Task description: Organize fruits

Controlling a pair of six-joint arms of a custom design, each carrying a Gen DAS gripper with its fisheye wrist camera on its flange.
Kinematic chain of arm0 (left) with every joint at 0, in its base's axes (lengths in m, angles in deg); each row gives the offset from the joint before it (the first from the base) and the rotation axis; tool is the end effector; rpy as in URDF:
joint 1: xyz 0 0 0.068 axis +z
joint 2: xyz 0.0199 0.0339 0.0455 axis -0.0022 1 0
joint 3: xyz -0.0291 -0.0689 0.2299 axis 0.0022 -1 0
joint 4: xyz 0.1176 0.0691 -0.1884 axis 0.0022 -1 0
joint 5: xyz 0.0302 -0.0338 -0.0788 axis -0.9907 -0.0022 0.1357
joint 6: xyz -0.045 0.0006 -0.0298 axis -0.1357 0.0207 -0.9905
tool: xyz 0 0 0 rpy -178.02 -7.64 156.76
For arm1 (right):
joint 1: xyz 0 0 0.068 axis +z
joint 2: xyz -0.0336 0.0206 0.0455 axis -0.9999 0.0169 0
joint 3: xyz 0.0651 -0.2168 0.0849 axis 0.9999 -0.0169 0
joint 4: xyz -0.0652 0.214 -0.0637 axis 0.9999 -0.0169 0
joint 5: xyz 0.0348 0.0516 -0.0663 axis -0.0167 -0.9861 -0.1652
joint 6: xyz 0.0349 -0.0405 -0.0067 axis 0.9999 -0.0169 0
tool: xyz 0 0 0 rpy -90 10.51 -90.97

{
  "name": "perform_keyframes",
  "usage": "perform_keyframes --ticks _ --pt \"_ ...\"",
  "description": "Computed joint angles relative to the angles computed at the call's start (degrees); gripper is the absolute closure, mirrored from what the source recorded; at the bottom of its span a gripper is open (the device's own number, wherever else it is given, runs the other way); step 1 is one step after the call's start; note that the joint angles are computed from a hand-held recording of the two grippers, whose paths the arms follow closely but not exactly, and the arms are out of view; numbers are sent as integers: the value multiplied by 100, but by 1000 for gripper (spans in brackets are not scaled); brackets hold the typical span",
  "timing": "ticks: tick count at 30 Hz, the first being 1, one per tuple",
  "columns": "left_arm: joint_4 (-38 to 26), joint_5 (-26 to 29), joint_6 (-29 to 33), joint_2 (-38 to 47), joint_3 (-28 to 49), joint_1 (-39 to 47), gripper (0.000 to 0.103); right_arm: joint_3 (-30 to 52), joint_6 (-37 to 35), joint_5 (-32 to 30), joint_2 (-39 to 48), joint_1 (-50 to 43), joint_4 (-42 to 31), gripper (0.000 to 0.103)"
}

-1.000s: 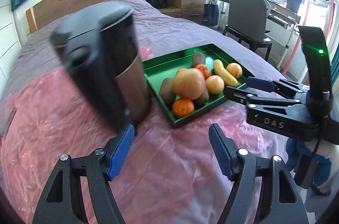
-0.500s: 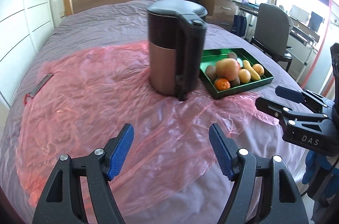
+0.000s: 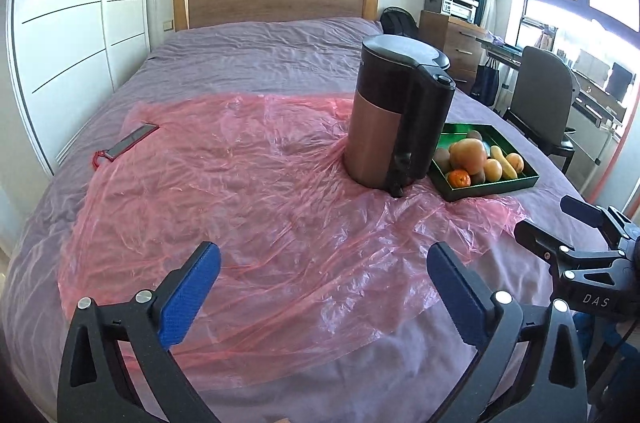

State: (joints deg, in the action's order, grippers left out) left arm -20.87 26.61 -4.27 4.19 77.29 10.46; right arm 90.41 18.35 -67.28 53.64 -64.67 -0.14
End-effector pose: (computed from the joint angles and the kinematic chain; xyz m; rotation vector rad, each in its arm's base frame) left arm 0.2942 0.0394 0.3270 0.3736 2.2545 -0.2598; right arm 0.2300 0.0891 0.3399 0.0943 2.2630 -0.0630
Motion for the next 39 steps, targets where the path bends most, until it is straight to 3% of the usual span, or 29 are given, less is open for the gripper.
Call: perform_keyframes --ticks 5,12,39 --pt "34 130 17 -155 -153 127 1 -11 39 291 -70 115 -123 0" --pt "314 -271 -160 -452 -510 -15 1 -151 -63 282 -239 -124 -173 0" --pt "571 -1121 -555 -583 -896 -1164 1 -1041 -805 -813 -883 -1874 352 0"
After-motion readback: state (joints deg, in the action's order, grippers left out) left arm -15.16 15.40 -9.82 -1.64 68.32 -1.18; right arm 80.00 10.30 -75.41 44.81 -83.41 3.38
